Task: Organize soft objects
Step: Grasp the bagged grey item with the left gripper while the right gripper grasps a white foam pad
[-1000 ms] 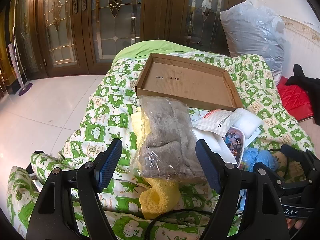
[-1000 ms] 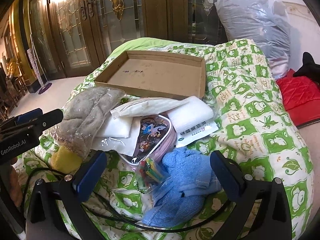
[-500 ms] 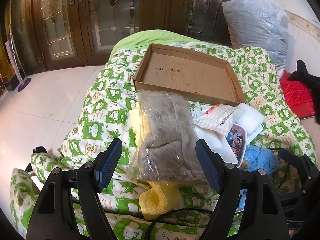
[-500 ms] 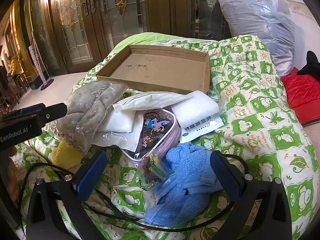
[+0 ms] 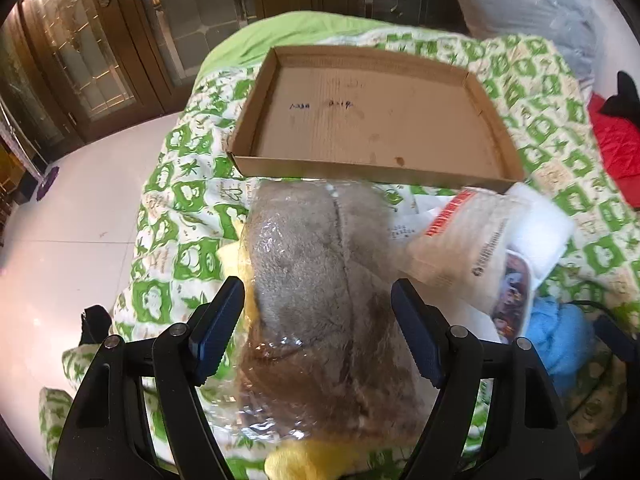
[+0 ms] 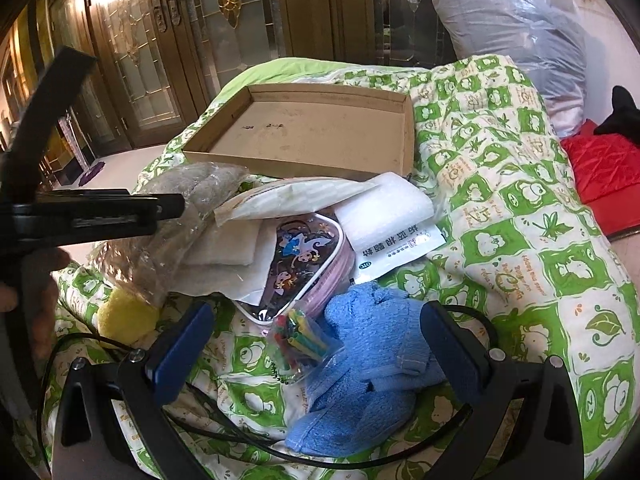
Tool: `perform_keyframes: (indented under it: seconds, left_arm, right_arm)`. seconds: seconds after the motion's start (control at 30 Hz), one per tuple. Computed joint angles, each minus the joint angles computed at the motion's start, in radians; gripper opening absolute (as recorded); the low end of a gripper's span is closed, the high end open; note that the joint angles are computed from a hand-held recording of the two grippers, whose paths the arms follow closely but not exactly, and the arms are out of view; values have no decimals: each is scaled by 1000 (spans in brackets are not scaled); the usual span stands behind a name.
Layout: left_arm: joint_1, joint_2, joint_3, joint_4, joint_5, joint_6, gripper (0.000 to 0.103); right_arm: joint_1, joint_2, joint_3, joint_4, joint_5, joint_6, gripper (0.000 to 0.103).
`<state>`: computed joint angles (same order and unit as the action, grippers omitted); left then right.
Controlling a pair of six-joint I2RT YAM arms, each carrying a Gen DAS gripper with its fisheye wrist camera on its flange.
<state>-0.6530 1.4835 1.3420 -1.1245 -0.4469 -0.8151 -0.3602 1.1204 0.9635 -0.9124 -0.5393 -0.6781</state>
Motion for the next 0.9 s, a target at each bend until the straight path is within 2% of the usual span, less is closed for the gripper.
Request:
perform_keyframes:
  seconds: [0.23, 0.27, 0.3, 0.37, 0.4, 0.5, 0.57, 0.77, 0.9]
  left_arm:
    - [45, 12, -36, 61, 22, 39, 77]
    - [43, 11, -36, 65, 21, 38, 73]
    - [42, 5, -46, 72, 20, 42, 63]
    - [38, 1, -53, 78, 19, 50, 52]
    - [36, -10, -61, 89, 19, 55, 41]
    - [33, -58, -96, 137, 39, 71, 27]
    - [32, -85, -111, 150, 38, 68, 25]
    - [53, -193, -173, 186, 62, 34, 23]
    - [79, -248, -216, 204, 81, 18, 23]
  right_arm:
    - [16, 27, 9, 1, 18, 6, 103]
    - [21, 35, 16, 3, 21, 10, 103]
    - [26, 41, 24, 5, 25, 15, 103]
    - [33, 58, 46, 7, 30, 27, 103]
    - [38, 69, 61, 10, 33, 35, 103]
    - [55, 105, 111, 15, 48, 51, 103]
    - [66, 140, 157, 4, 59, 53, 103]
    - [107, 353, 391, -163, 125, 85, 103]
    - [159, 398, 432, -143, 222, 75, 102]
